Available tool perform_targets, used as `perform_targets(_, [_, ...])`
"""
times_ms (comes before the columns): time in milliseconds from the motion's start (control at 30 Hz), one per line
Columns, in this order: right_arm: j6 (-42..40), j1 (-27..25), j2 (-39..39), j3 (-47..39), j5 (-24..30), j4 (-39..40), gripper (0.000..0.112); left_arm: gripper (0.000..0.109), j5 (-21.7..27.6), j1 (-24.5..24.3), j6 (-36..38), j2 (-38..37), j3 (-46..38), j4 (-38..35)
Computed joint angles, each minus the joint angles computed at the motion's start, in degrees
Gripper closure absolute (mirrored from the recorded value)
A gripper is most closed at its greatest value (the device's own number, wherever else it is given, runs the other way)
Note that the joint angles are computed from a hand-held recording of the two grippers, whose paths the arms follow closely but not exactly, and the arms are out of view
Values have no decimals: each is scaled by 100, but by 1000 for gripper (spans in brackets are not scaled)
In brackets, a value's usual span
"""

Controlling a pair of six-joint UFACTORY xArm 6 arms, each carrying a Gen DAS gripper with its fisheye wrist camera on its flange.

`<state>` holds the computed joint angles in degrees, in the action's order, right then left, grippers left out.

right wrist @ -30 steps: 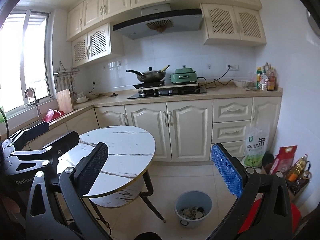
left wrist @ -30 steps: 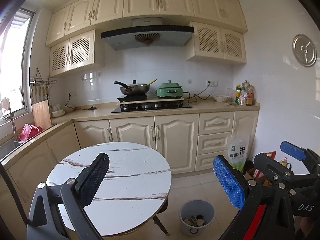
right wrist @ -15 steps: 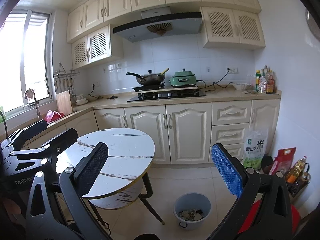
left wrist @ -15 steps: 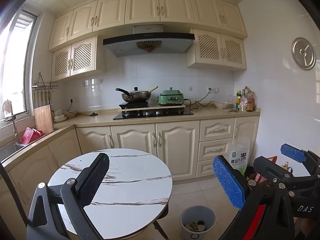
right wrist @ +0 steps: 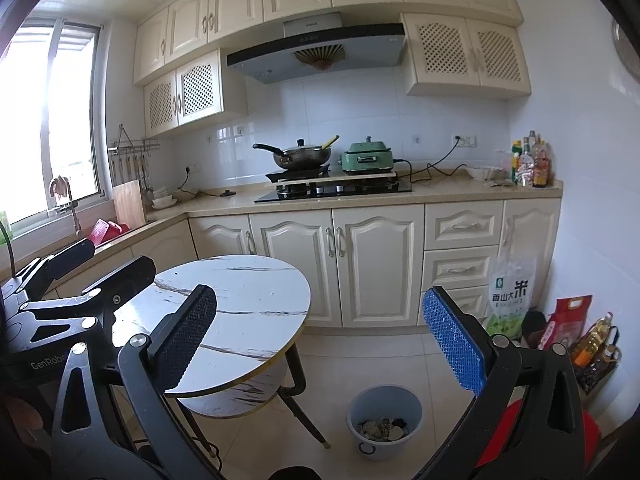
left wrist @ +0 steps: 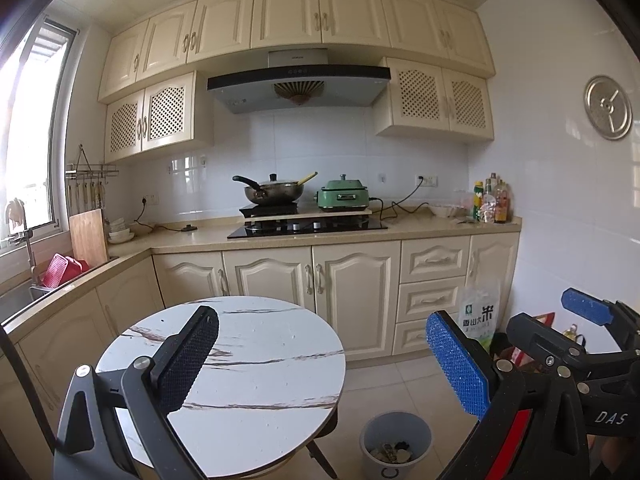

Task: Collect trash

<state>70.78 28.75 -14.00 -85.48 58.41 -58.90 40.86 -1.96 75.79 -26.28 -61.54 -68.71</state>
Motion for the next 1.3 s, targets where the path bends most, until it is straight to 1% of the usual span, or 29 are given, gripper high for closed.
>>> perform_targets(433, [-72, -86, -35, 37, -71, 90, 9, 6, -162, -111, 97, 21, 32, -62])
perform_targets(667, [-98, -142, -79, 86, -140, 110, 9, 6, -55, 1, 379, 50, 73, -305])
perform_targets(1300, [-140, -165, -99, 90, -158, 126, 9, 6, 10, 100, 577, 131, 53, -458])
